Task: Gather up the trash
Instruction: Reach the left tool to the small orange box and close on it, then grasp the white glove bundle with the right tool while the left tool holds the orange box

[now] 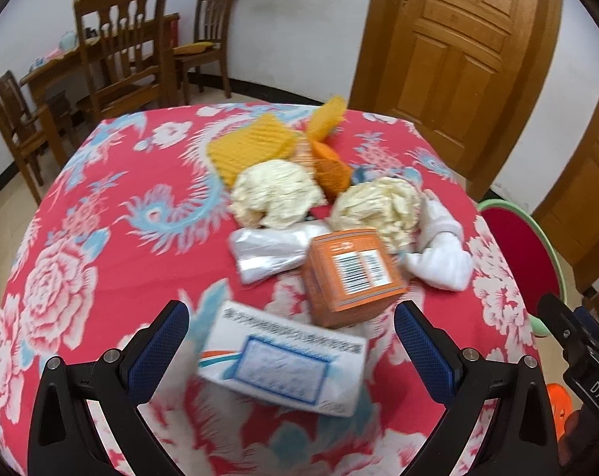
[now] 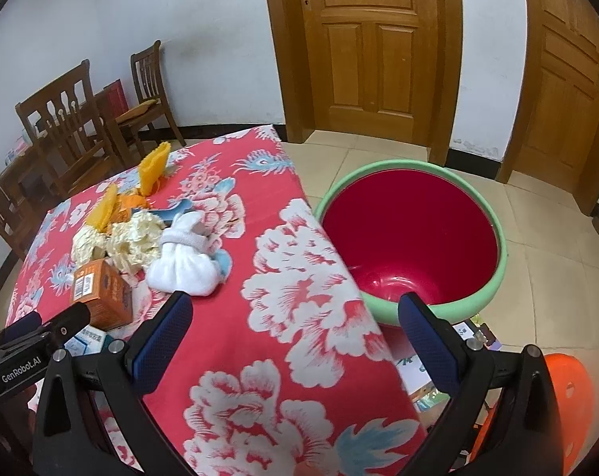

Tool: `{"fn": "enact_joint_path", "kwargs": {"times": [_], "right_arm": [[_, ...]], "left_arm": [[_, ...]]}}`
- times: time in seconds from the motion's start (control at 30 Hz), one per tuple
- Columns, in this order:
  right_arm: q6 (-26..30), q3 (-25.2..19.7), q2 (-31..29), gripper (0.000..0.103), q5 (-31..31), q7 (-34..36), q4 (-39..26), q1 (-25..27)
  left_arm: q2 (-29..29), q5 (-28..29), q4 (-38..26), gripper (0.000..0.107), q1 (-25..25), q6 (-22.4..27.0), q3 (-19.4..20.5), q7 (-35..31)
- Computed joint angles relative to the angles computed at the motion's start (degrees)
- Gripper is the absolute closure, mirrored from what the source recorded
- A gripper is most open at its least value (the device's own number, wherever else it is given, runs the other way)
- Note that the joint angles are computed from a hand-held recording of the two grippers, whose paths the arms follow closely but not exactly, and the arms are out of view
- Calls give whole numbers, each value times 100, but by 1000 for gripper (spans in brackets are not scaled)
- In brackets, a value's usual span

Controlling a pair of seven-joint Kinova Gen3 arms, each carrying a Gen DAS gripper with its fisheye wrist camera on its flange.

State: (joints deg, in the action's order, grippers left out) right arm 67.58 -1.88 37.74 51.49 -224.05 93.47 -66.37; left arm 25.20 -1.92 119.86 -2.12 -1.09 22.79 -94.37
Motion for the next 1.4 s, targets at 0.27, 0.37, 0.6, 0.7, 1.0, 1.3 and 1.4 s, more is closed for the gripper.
{"fn": "enact_joint_path", "kwargs": {"times": [0.27,0.37,0.6,0.7,1.0,1.3,1.4], "right_arm": [[-110,-36,-132,1,-14,-273,318,64],[-130,-61,-150,1,-13,-283,367,100],[-146,-68,-109,1,17,-176,282,140],[-139,-61,-69,1,25,-58,178,146],[-312,26,85,1,40,551,-250,254],[-953,211,361,1,-101,1374,-697,535],[-1175,306,471,4,-226,1636,-827,609]], "left_arm": [[191,100,-269,5,779,59,-481,46],[266,31,-282,18,663,8,-299,-18],[416,9,-329,52,102,98,267,-142],[404,-57,-222,52,-230,-63,553,-202],[289,-269,-147,55,-882,-190,924,10],[399,-448,-258,56,-1303,-157,1090,155],[452,-474,-264,56,-1441,-157,1194,143]]}}
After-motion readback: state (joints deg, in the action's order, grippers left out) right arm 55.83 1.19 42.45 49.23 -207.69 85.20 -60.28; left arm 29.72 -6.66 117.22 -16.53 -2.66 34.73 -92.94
